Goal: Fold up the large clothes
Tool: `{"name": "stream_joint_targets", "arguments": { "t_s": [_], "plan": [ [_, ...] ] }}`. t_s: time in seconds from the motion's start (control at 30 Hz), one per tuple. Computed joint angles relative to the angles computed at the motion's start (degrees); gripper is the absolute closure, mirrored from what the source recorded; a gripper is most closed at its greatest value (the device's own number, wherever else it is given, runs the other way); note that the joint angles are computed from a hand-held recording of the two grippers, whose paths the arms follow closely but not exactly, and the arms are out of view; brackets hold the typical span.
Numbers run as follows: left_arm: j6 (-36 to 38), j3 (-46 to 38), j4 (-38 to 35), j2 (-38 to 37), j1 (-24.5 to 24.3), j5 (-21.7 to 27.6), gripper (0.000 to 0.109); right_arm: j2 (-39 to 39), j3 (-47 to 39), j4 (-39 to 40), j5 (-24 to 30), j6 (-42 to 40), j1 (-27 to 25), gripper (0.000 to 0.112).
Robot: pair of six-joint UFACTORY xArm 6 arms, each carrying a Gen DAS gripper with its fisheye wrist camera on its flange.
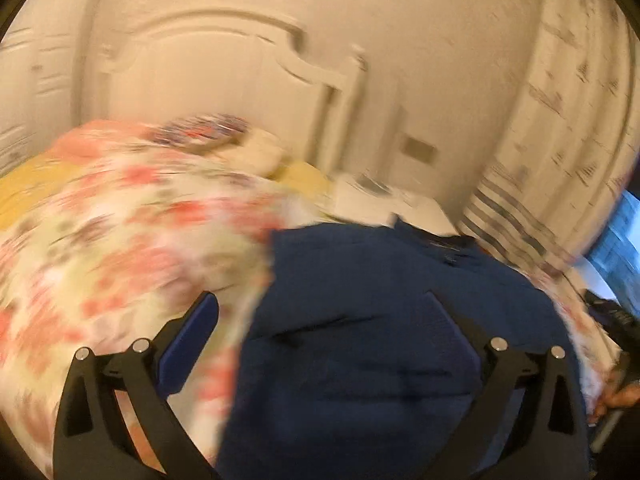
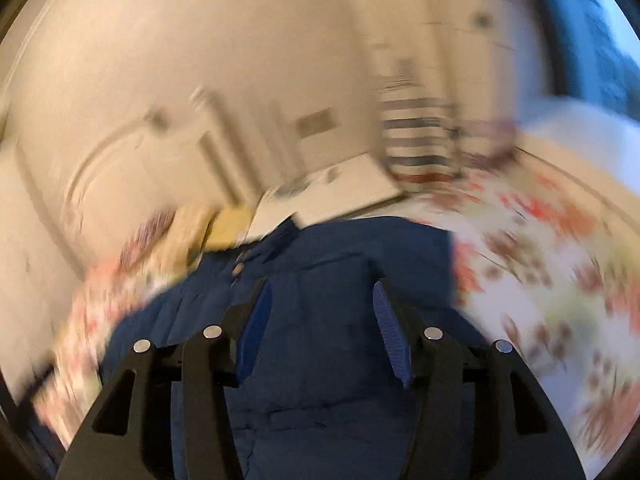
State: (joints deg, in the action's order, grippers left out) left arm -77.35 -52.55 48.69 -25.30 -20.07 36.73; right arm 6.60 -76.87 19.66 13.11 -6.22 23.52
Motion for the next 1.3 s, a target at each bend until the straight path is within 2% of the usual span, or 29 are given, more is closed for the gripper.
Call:
{"name": "stream_joint_targets", "arguments": {
  "t_s": [0.1,0.2,0.23,0.27,0.33,0.37,0.43,0.5,0.53,0.6,0.63,0.67,0.7,0.73,0.8,0.87,0.97,1.03,1.1,1.13,1.2,1.3],
  "plan": [
    [10.7,-9.8,-8.4,10.9,1.4,0.4,0.008,5.7,-6.8,-11.1,5.5,1.2,2.1,0.06],
    [18.5,-16.5,-16.9,19.9,2.0,3.7,0.008,10.8,-11.7,-20.0,13.4,6.3,2.1,0.059],
    [20.7,-18.0,-19.3,22.7,2.0,5.3,0.008,11.5,-11.6,-19.1,13.7,5.2,1.7,0.059],
    [22.2,-19.4,-19.3,25.0,1.5,7.5,0.007,10.6,-9.4,-16.3,11.7,2.0,1.6,0.059],
    [22.5,-19.9,-14.6,25.8,0.0,9.5,0.007,10.8,-10.1,-14.3,13.3,-0.3,1.2,0.059],
    [23.4,-20.6,-14.6,26.0,-0.5,10.3,0.008,10.4,-10.6,-12.5,14.4,-1.1,0.9,0.059],
    [24.8,-20.6,-17.3,25.0,0.4,7.5,0.008,9.6,-10.7,-9.6,12.6,-3.4,0.8,0.059],
    [23.4,-21.9,-17.0,24.9,1.3,5.9,0.008,11.0,-13.3,-13.3,11.0,-0.4,0.7,0.056],
    [22.9,-23.4,-16.7,25.8,1.5,6.2,0.008,12.5,-15.8,-14.9,11.8,1.4,0.4,0.054],
    [26.6,-27.4,-20.5,29.1,2.5,7.0,0.008,17.6,-23.0,-18.3,17.5,5.4,-0.5,0.052],
    [28.9,-30.2,-23.2,31.7,2.8,8.7,0.008,20.3,-26.7,-17.6,21.2,5.1,-1.0,0.052],
    [30.6,-32.5,-24.9,34.1,3.1,11.2,0.007,21.9,-28.3,-14.4,22.6,2.9,-1.5,0.051],
    [31.5,-33.8,-25.0,36.0,3.2,12.4,0.007,21.9,-28.0,-13.2,22.1,1.6,-1.6,0.051],
    [30.6,-33.0,-22.8,36.0,3.0,11.4,0.007,21.3,-27.4,-13.0,22.2,0.4,-1.7,0.051],
    [30.3,-32.9,-21.7,35.5,2.4,12.2,0.007,18.6,-24.3,-12.4,20.9,-0.8,-1.8,0.05],
    [26.3,-30.1,-18.8,32.0,1.2,12.2,0.008,12.4,-16.4,-7.9,15.3,-4.3,-1.9,0.048],
    [20.8,-22.8,-14.3,25.1,-1.1,7.5,0.008,6.2,-8.2,-4.3,11.2,-9.2,-0.9,0.037],
    [21.0,-19.2,-14.0,22.5,-3.4,5.2,0.008,5.4,-6.1,-10.6,11.0,-7.3,-0.3,0.032],
    [22.0,-19.6,-13.5,24.1,-5.5,7.5,0.008,7.5,-7.0,-15.2,13.8,-5.1,-0.3,0.031],
    [22.4,-20.6,-12.8,25.8,-6.5,9.8,0.008,8.3,-7.2,-13.9,14.4,-4.4,-0.5,0.03],
    [20.3,-20.3,-9.2,26.9,-7.5,10.6,0.007,8.6,-7.2,-8.7,15.3,-5.1,-1.3,0.027],
    [21.0,-20.3,-11.2,25.5,-8.4,13.4,0.008,4.9,-5.0,-9.9,16.7,-2.7,-1.3,0.027]
  ]
}}
